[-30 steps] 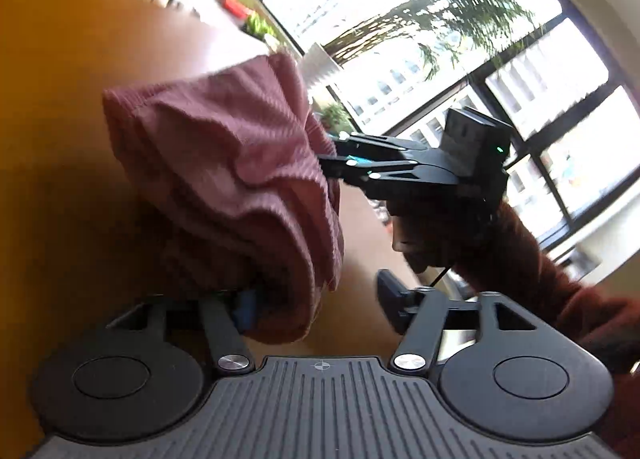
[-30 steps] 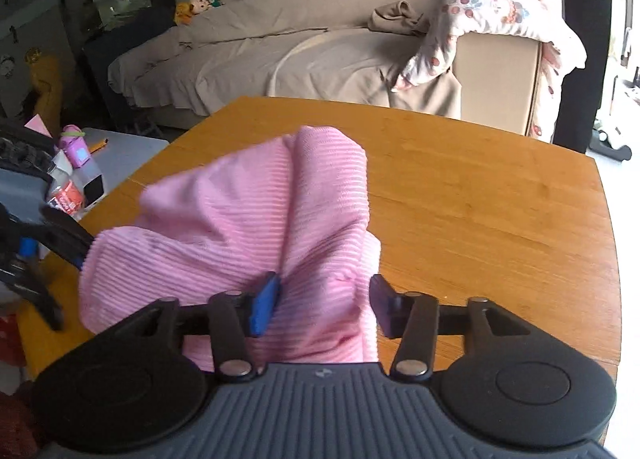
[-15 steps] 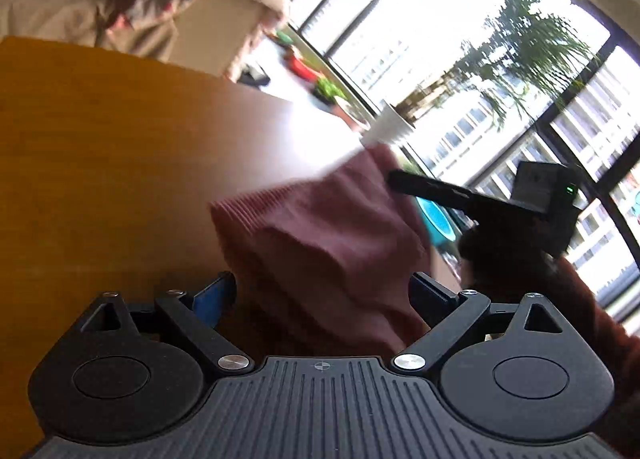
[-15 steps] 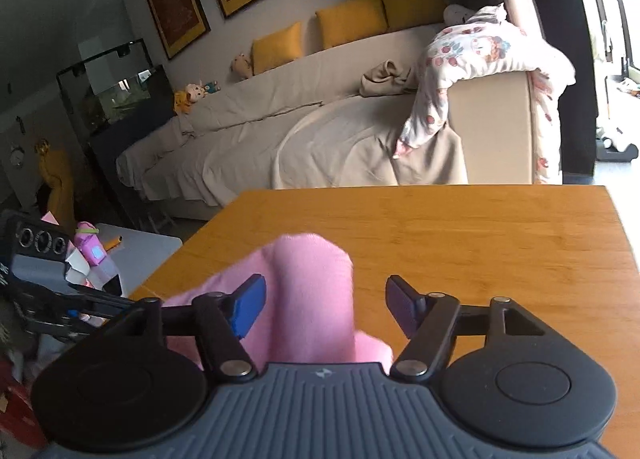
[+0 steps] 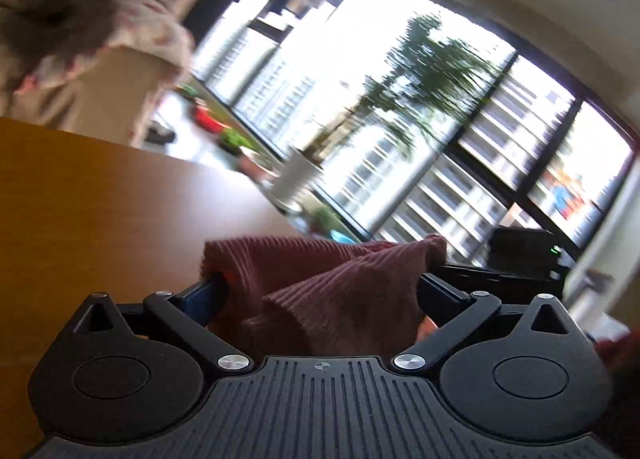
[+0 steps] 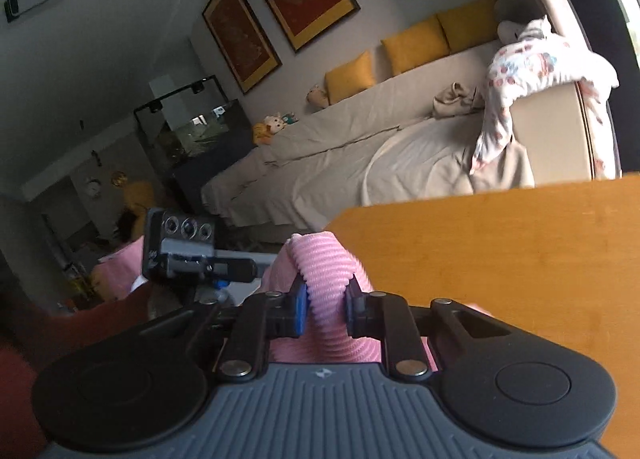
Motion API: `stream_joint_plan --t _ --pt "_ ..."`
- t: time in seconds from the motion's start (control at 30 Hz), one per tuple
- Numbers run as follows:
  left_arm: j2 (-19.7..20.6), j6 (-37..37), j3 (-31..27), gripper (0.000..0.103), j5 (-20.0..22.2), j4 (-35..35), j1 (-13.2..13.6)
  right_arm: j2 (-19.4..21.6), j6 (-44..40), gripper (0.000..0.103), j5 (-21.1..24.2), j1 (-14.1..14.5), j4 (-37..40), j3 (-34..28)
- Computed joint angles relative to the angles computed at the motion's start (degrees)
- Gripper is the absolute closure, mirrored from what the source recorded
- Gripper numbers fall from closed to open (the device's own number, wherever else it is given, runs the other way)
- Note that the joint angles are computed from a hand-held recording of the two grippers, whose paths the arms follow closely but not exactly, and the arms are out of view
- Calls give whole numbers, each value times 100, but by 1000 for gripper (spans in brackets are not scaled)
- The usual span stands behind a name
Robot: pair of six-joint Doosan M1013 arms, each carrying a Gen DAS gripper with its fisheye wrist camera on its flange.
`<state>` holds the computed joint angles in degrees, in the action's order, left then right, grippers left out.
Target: Fold clothes
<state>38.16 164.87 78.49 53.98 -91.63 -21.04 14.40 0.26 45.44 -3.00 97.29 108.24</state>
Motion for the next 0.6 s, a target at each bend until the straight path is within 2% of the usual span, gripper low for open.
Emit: stream_joint_plan --t 0.17,0.27,0.33,0.37,0.4,0.5,0.6 --pt "114 143 -58 0 245 -11 -71 -177 -418 85 303 -104 170 345" --pt "173 21 -85 1 386 -178 -47 -225 -589 85 340 -102 75 388" --pt "89 -69 5 23 480 -140 -41 -255 -486 85 251 -111 34 396" --pt "11 -231 55 45 449 25 -56 -270 -430 85 206 -115 13 400" --pt "-66 -397 101 54 422 193 -72 -297 -379 85 176 -133 12 425" --pt "-161 -988 181 60 761 622 -63 -342 -266 85 205 -216 35 500" --pt "-233 -1253 239 60 651 1257 -141 -301 26 84 14 -202 -54 493"
